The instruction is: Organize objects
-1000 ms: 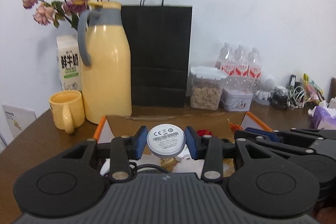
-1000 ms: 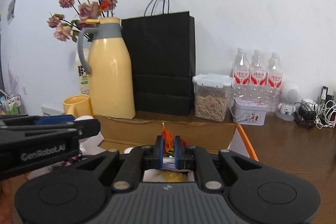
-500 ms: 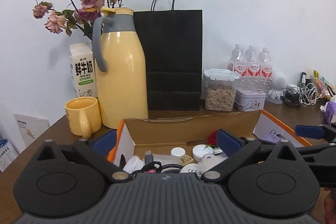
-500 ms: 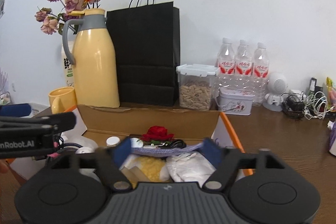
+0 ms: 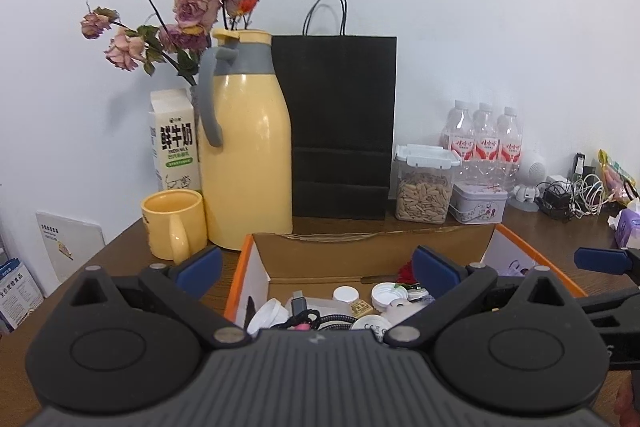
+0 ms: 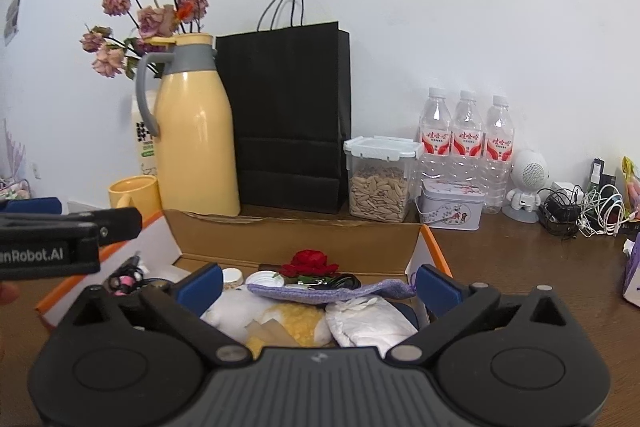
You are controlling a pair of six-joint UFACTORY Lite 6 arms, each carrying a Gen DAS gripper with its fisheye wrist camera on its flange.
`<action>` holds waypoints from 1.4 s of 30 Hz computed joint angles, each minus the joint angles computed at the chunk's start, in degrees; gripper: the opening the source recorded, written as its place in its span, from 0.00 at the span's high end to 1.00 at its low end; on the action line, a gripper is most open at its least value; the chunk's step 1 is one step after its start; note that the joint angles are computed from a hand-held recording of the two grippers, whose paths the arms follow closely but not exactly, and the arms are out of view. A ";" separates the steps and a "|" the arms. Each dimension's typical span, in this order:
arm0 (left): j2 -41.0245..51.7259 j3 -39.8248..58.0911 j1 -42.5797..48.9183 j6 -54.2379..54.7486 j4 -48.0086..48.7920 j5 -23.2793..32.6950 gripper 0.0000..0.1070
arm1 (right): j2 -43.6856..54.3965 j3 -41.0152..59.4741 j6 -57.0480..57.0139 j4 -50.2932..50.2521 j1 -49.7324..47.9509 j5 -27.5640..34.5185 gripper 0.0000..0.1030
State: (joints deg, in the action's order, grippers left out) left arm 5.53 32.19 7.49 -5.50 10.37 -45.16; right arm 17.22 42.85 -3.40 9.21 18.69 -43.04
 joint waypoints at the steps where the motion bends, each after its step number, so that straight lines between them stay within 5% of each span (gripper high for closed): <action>1: -1.50 -1.09 0.26 -0.06 0.16 0.45 0.04 | -1.73 -1.52 -0.07 -0.13 0.12 0.16 0.00; 11: -22.90 -15.35 4.05 -0.97 5.37 10.24 0.04 | -22.31 -18.28 -3.93 3.08 2.83 4.19 0.00; 20: -43.66 -26.74 14.42 -27.02 36.97 18.65 0.04 | -40.22 -30.65 -9.43 12.71 7.78 11.70 0.00; 30: -53.95 -32.84 24.79 -50.02 65.44 16.28 0.04 | -47.55 -36.60 -16.37 25.63 12.83 15.90 0.00; 42: -57.99 -34.28 28.70 -57.04 74.55 13.56 0.04 | -48.94 -37.41 -20.03 30.49 14.89 16.36 0.00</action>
State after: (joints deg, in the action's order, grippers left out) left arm -52.46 -2.09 36.20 -62.54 84.92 -31.60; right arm -31.72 5.44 -23.43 39.70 33.58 -26.68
